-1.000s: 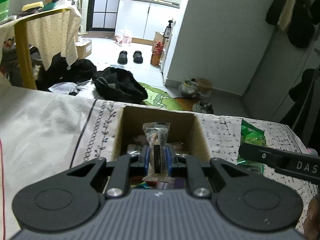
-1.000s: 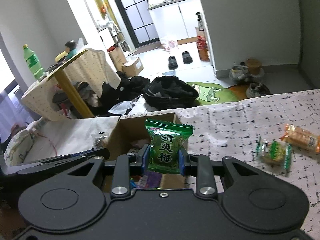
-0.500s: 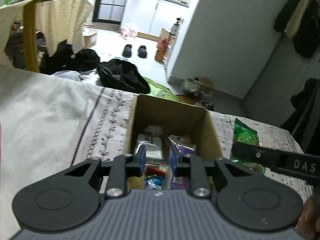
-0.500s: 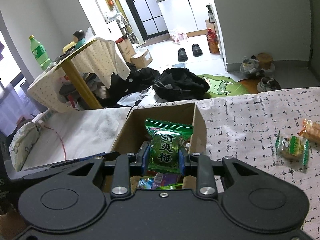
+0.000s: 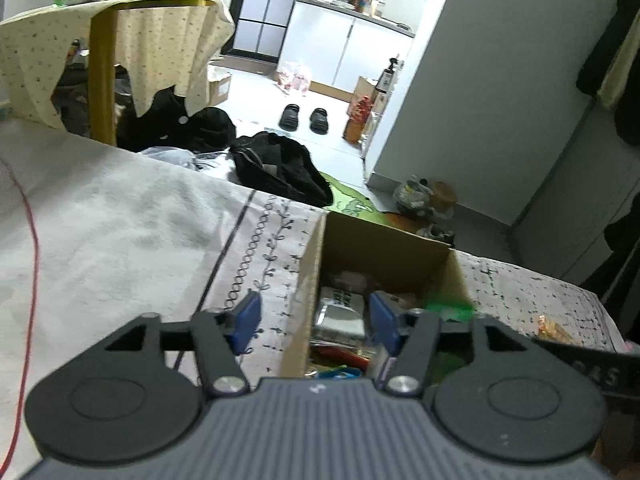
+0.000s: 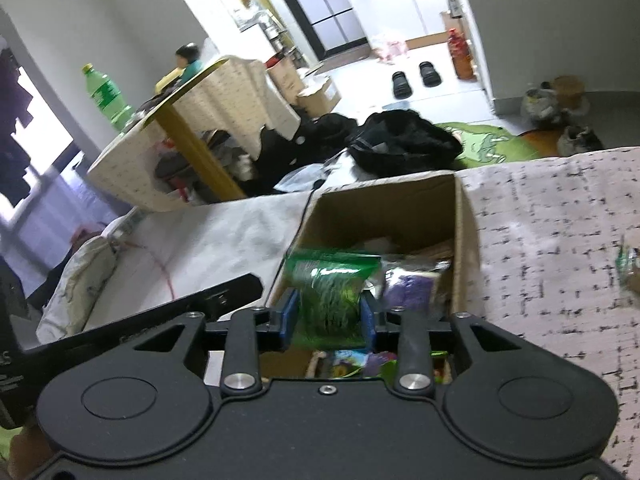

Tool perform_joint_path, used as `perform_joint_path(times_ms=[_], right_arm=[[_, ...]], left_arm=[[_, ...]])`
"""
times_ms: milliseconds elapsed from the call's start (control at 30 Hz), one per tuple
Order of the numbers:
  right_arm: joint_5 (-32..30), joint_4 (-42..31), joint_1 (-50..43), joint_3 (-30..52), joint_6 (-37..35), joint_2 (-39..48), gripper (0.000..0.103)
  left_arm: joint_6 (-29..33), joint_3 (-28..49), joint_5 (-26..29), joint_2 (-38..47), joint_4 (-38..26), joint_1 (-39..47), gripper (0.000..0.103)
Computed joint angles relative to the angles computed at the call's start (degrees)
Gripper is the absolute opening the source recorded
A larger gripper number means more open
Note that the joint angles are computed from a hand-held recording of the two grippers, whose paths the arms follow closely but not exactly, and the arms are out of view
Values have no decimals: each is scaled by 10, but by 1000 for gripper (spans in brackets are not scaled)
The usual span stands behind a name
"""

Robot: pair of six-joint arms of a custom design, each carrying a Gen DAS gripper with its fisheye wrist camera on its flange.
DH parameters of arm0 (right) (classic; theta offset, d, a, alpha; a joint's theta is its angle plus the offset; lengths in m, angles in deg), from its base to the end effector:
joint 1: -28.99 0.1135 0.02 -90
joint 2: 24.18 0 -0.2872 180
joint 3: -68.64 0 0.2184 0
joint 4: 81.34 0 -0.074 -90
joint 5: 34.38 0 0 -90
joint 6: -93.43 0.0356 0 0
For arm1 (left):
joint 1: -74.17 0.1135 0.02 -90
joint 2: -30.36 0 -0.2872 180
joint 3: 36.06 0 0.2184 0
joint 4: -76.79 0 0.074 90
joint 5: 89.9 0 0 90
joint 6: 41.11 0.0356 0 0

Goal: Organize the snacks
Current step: 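Open the right gripper to drop the green packet into the box, then move both grippers back over the round green cake and long cake bag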

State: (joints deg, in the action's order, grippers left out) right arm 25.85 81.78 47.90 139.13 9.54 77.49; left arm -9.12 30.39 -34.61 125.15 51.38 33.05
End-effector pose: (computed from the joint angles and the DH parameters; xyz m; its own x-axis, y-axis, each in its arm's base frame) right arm 0.3112 0.1253 0.2037 -0.7631 -0.1637 -0.6252 -0.5170 0.7352 0.4384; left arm 0.2373 -0.1802 0.2127 -0.5652 -0.4321 -0.7027 -0.3632 0.8952 -0.2582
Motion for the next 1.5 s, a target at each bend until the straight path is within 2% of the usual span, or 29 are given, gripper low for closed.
perform_joint_path(times_ms=[67, 167, 433, 633, 900, 1100, 1500], right_arm=[[1, 7, -6, -9, 2, -7, 58], [0, -5, -22, -7, 0, -8, 59], [-6, -18, -91, -30, -40, -25, 76], [-6, -22, -143, -40, -75, -41, 89], [-26, -41, -213, -38, -97, -56, 102], [-37, -59, -264, -26, -128, -53, 103], [-52, -76, -349, -2, -199, -22, 103]], left_arm=[[-7, 1, 7, 3, -6, 5, 72], [-11, 5, 19, 8, -12, 9, 73], [-25, 34, 2, 27, -35, -13, 87], [-4, 68, -4, 46, -28, -33, 95], [31, 139, -3, 88, -32, -62, 99], [49, 205, -2, 127, -49, -77, 103], [102, 330, 56, 216, -67, -92, 103]])
